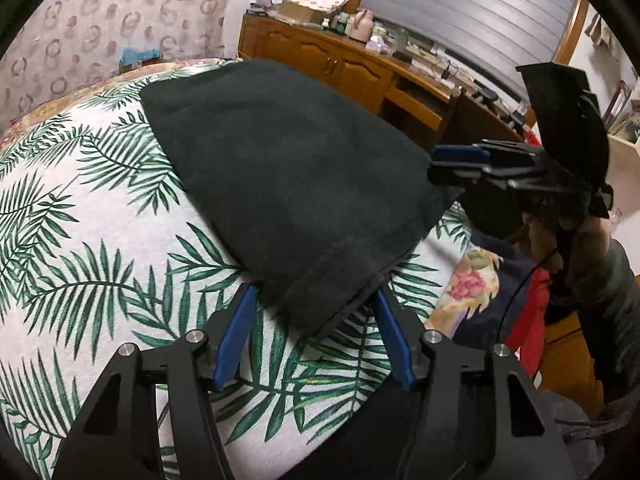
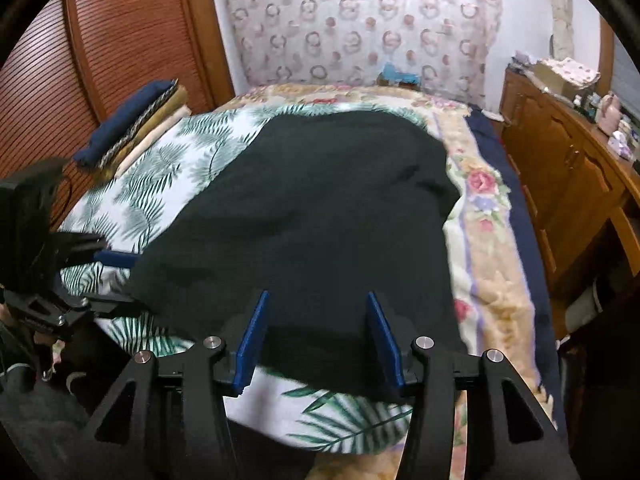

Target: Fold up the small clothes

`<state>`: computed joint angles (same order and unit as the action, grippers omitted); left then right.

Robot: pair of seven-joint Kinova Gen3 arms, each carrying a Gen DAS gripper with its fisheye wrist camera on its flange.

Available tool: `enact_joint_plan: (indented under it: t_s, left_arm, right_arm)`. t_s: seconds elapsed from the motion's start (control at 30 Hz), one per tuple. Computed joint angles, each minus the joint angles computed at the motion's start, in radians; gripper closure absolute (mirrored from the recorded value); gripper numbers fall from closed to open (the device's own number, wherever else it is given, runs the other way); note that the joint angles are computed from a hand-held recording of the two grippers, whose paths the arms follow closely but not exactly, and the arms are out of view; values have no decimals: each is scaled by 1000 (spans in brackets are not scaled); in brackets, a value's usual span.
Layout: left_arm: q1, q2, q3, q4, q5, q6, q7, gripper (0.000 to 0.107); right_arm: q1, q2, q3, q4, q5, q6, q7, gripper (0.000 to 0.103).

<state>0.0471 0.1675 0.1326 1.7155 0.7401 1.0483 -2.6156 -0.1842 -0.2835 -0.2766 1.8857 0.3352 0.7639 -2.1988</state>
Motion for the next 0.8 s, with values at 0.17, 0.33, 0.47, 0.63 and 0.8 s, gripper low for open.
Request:
enact_joint_plan:
  t_s: [0.17, 0.33, 0.47, 0.63, 0.8]
  left_arm:
    - [23, -7, 10, -8, -18, -45, 22, 100]
    - [23, -20, 17, -71, 43, -38, 14, 102]
    - [41, -19, 23, -123, 57, -46, 32, 102]
    - [45, 6, 27, -189, 53, -26, 80, 102]
    - [35, 7, 31, -195, 71, -35, 75, 103]
  right_arm:
    - [-20, 12, 15, -2, -19, 10, 49, 51]
    - [-35, -13, 23, 7, -44, -18, 114, 46]
    - [-34, -4, 12, 9, -45, -15, 155, 41]
    - [-30, 48, -33, -2, 57, 45, 151, 41]
    - [-47, 68, -7, -21, 119, 78, 127, 41]
